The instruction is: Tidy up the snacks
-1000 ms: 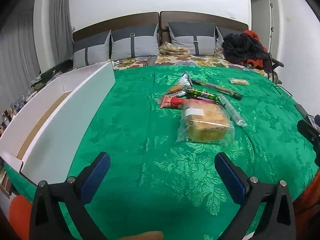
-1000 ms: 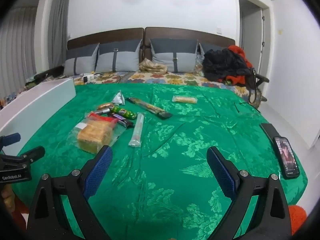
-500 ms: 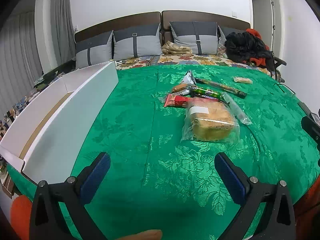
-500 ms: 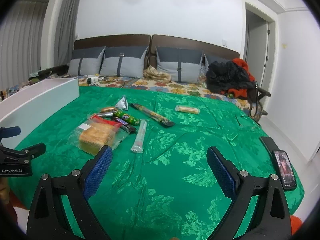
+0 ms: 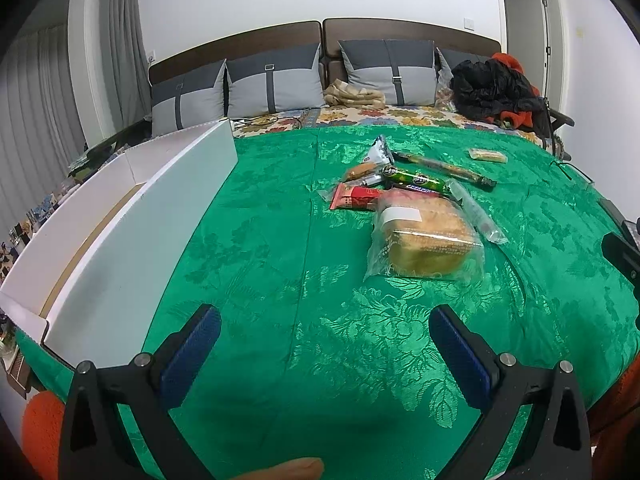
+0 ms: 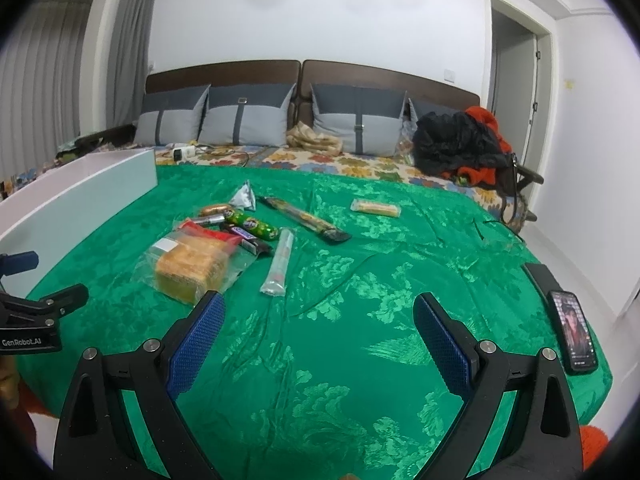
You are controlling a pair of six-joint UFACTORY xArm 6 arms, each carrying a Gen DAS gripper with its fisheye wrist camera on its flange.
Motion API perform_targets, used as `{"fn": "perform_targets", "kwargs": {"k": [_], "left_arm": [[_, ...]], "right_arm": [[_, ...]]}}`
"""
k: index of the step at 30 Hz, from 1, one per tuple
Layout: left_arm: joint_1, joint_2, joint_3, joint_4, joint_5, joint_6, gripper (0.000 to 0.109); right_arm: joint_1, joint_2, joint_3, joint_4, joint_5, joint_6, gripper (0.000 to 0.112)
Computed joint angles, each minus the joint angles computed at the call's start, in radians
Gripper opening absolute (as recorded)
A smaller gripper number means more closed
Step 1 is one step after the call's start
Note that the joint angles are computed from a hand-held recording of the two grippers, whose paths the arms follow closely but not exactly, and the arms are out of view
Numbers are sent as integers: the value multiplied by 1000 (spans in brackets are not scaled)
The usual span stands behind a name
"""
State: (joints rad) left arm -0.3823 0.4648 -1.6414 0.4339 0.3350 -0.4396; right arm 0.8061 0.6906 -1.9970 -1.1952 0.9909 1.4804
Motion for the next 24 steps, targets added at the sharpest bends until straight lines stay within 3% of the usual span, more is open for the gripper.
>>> {"fn": "perform_targets", "kwargs": {"k": [24], "left_arm": [[2, 9, -9, 19, 16, -5, 103]], "right_arm": [[-6, -1, 9, 23, -16, -1, 97]]}}
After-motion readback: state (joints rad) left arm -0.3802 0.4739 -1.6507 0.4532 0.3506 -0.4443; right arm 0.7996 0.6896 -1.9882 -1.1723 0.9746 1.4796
